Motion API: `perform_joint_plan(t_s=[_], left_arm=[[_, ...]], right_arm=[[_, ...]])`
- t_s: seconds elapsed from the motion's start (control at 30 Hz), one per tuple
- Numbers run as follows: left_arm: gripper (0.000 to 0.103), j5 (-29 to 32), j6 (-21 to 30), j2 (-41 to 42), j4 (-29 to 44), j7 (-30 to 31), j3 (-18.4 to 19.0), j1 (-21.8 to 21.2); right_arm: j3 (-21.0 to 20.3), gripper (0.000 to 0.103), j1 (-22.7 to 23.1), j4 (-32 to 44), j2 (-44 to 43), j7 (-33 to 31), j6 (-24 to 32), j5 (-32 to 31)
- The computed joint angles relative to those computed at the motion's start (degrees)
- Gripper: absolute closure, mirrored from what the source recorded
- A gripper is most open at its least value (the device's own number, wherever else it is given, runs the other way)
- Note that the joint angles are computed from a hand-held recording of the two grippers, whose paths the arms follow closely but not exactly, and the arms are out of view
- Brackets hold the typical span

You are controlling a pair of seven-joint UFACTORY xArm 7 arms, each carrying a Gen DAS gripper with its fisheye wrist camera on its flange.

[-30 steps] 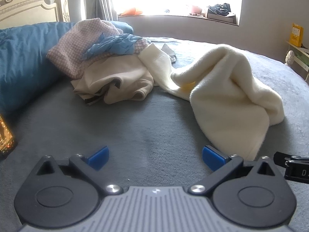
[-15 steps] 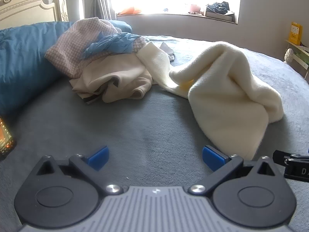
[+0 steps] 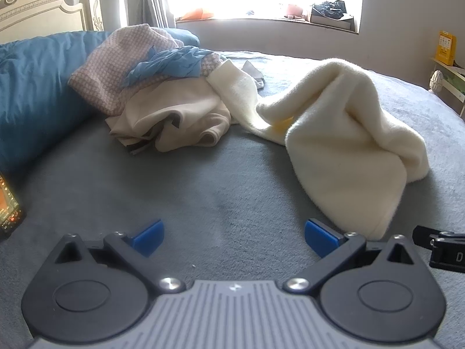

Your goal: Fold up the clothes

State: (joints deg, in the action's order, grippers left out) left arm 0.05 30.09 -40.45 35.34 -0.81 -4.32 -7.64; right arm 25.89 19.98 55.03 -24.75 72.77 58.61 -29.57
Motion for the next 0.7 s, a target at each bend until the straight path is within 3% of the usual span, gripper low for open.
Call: perform_joint_plan(t_s=[0.33, 0.5, 0.7], left_arm=[[0.000, -1.7, -1.2, -0.4, -0.8, 1.5, 1.8, -2.0], [0.000, -2.0, -0.7, -0.1, -1.0, 3.5, 1.5, -2.7], [0.000, -3.3, -5.0, 0.9, -2.5, 6.5, 2.5, -4.2]], right_arm=[[-0.4, 0.001, 0.1, -0.7, -0.2, -0.2, -0.7, 0.3], [-1.5, 0.001, 0.4, -2.5, -1.1, -2.6, -3.4, 1.6], [-2.1, 0.001, -1.3, -4.8, -2.7, -4.8, -8.3, -0.4]])
